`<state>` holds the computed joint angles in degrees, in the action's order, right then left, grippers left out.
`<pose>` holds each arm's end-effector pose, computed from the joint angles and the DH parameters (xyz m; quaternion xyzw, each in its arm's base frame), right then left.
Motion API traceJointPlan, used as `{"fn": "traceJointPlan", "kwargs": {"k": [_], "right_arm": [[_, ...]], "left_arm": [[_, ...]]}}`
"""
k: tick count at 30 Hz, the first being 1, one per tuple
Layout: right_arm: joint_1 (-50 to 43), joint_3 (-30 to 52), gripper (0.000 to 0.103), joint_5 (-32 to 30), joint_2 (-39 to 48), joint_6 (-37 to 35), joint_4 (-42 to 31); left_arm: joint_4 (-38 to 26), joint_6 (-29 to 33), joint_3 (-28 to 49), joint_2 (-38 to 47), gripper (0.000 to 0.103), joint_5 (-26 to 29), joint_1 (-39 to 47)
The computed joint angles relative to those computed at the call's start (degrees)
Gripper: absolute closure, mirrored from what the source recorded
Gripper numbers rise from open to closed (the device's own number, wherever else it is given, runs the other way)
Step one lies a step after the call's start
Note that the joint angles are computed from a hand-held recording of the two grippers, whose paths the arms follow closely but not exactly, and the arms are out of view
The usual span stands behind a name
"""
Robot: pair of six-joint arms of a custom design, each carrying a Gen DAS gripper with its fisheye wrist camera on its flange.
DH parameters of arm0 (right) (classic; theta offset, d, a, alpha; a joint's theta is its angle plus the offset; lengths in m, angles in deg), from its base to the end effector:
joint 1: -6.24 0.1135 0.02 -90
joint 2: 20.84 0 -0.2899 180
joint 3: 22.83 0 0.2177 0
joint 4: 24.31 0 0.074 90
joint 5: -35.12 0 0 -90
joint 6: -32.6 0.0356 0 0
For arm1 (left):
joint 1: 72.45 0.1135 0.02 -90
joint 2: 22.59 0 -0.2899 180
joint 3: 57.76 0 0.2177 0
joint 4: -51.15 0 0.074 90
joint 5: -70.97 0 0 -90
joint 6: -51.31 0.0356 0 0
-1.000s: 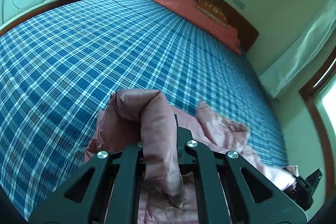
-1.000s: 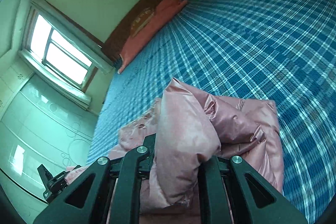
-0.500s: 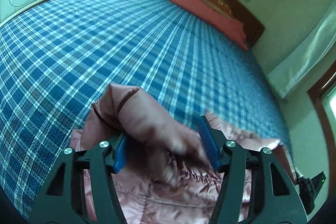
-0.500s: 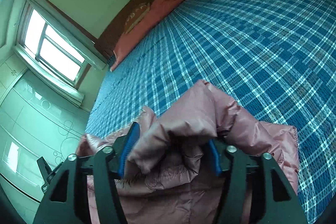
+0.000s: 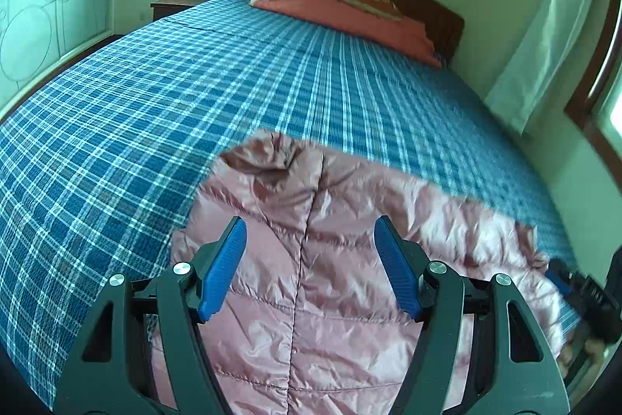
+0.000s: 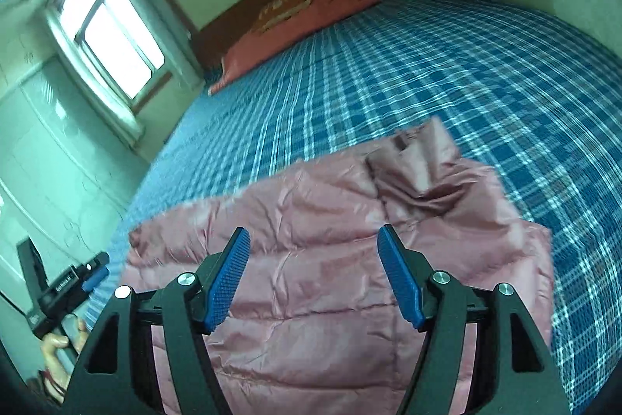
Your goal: Fold large clothes
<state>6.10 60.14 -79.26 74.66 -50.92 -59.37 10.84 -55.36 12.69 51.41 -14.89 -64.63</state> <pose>0.3321 0.0139 0.2763 -0.0236 0.9142 0.2161 0.3421 0.2345 0.0296 0.3028 -0.1812 0.9015 -0.0633 0.3879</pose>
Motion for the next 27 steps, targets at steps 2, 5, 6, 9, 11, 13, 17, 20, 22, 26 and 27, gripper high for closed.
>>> {"fn": "traceJointPlan", "kwargs": {"k": [2, 5, 6, 9, 11, 13, 17, 20, 22, 26, 27], "right_arm": [[4.3, 2.6, 0.036, 4.4, 2.7, -1.2, -0.7], [8.8, 7.2, 0.036, 8.3, 7.2, -3.3, -1.8], [10.3, 8.4, 0.037, 10.0, 8.6, -4.2, -2.1], [13.0, 10.9, 0.038, 15.2, 12.3, -5.8, -2.3], [13.5, 13.2, 0.038, 17.6, 16.0, -5.9, -3.1], [12.8, 14.9, 0.038, 16.6, 18.8, -5.4, -3.9], [12.3, 15.9, 0.038, 15.7, 18.9, -4.7, -4.1], [9.7, 14.2, 0.038, 13.8, 15.7, -3.7, -2.5], [7.9, 14.7, 0.038, 16.2, 15.6, -3.4, -2.6], [4.1, 17.6, 0.037, 14.5, 20.4, -1.5, -5.5], [4.2, 18.1, 0.037, 14.5, 20.6, -1.6, -5.9]], "left_arm": [[1.0, 0.2, -1.1, 1.1, 0.035, -2.7, -1.8], [4.2, -0.2, -1.4, 5.2, 0.035, -4.6, -3.3], [5.1, -0.3, -1.0, 7.1, 0.035, -5.6, -3.9], [7.2, -0.2, -0.2, 11.4, 0.035, -8.0, -5.1], [8.2, -0.2, 0.7, 14.6, 0.035, -9.0, -5.4], [9.3, -0.5, 1.3, 16.9, 0.035, -9.4, -5.7], [7.9, -0.3, 4.1, 19.7, 0.034, -12.0, -7.0], [7.8, -1.1, 3.9, 16.9, 0.034, -8.1, -4.8], [9.3, -0.8, 3.5, 16.0, 0.034, -8.0, -3.2], [7.6, -2.2, 6.1, 21.8, 0.033, -4.8, 0.9], [7.3, -2.2, 6.7, 23.2, 0.031, -3.5, 1.4]]}}
